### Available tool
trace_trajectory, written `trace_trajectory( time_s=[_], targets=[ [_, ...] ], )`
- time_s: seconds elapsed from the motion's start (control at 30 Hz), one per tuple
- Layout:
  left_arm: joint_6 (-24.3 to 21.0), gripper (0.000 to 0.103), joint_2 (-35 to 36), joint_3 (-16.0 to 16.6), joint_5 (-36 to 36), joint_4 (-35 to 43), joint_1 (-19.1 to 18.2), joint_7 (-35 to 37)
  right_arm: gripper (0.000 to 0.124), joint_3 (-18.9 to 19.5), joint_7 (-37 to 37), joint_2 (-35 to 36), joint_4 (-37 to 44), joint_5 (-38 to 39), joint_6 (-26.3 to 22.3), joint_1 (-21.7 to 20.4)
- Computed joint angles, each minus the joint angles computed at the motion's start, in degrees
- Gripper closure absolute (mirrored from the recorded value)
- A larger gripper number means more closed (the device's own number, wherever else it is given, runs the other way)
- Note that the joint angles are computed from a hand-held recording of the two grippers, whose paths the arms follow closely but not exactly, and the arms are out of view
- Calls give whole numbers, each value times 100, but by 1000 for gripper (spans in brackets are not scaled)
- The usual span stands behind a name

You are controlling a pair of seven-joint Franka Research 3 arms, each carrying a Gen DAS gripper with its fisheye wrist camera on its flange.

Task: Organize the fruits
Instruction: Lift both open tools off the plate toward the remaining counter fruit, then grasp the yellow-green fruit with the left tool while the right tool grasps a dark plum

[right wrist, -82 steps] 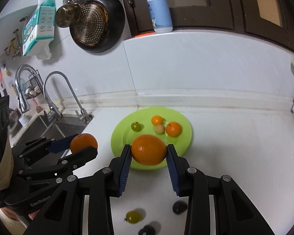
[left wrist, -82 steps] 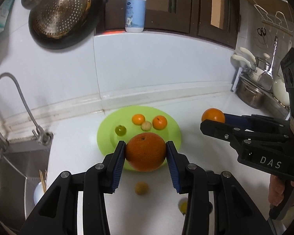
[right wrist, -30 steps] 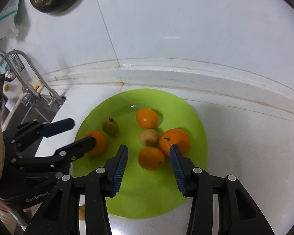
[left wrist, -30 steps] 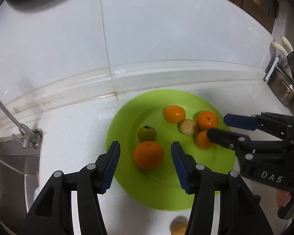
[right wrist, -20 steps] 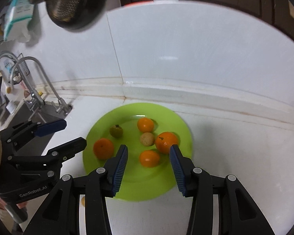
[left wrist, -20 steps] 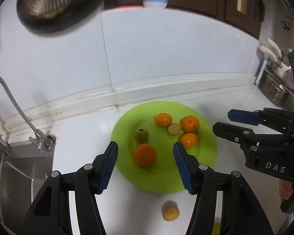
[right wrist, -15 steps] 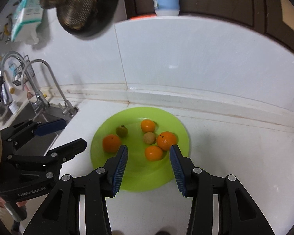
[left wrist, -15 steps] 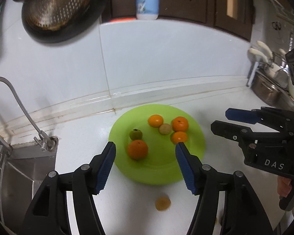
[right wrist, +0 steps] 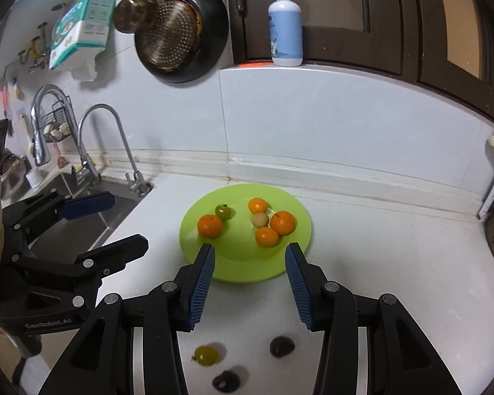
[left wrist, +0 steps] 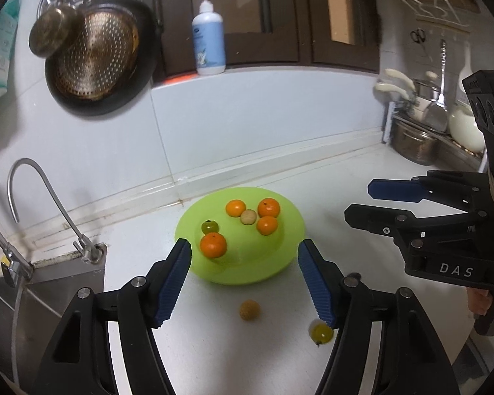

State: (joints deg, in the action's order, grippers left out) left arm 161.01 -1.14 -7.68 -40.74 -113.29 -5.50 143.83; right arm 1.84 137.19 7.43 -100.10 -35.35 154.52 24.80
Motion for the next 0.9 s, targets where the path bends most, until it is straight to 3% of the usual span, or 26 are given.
trace_trajectory(
  time_s=[0.27,0.5,0.9],
  targets=[
    [17,34,-495,195,-797,-551,-269,877,78,200,876,-569,-603,-1038,0,-24],
    [56,34,-825,438,-1276,-932,-562,1403,78,502,997,-825,-872,-1356,-71,-178],
    [40,33,-1005,626,-1071,-1467,-813,1811,78,691,355,-970,-1394,-376,-204,-243]
  ],
)
